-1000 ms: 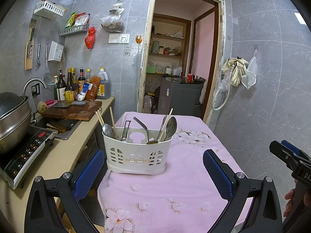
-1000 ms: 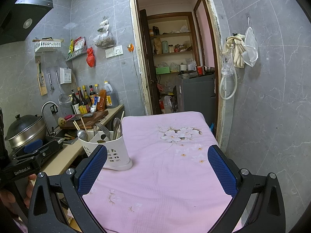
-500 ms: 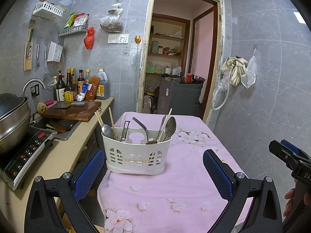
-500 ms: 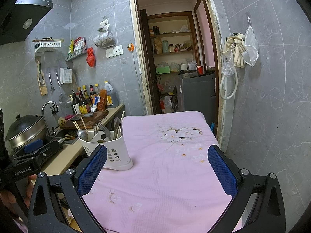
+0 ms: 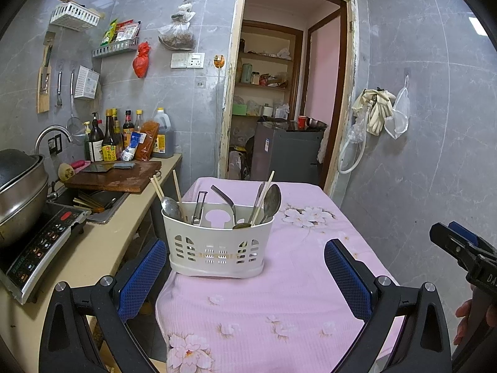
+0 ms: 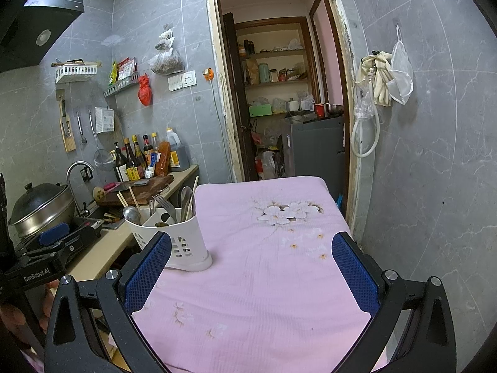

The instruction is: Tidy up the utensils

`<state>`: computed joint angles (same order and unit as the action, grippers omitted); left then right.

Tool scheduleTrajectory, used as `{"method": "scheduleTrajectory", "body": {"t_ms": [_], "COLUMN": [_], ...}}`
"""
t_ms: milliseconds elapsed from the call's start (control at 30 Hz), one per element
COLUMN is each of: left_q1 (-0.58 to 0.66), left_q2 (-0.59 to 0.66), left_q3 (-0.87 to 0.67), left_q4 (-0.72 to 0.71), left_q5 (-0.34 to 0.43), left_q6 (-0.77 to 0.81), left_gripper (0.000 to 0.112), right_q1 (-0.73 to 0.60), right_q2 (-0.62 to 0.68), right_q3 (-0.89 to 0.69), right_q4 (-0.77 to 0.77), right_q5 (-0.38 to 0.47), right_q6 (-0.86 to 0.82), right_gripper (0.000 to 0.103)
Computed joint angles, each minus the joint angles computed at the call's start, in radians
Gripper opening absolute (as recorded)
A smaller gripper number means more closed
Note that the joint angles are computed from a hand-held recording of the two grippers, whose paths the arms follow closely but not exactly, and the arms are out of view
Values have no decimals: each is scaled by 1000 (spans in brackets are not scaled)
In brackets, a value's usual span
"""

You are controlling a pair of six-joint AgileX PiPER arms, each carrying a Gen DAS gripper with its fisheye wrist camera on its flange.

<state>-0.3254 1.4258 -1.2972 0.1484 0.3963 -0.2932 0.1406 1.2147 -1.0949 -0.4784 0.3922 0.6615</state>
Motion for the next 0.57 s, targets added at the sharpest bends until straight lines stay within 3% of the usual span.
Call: {"method": "scheduleTrajectory", "body": {"t_ms": [567], "left_q1": [24], "left_q2": [8], "left_q3": [27], "left_q4": [-19], "left_q5": [-10], "left_q6": [19], "left_gripper": [102], "right_q1": [-7], "right_q2": [-4], "right_q3": [34], "right_q4": [17], "right_q5": [-13], "right_q6": [-20], "right_gripper": [102]}}
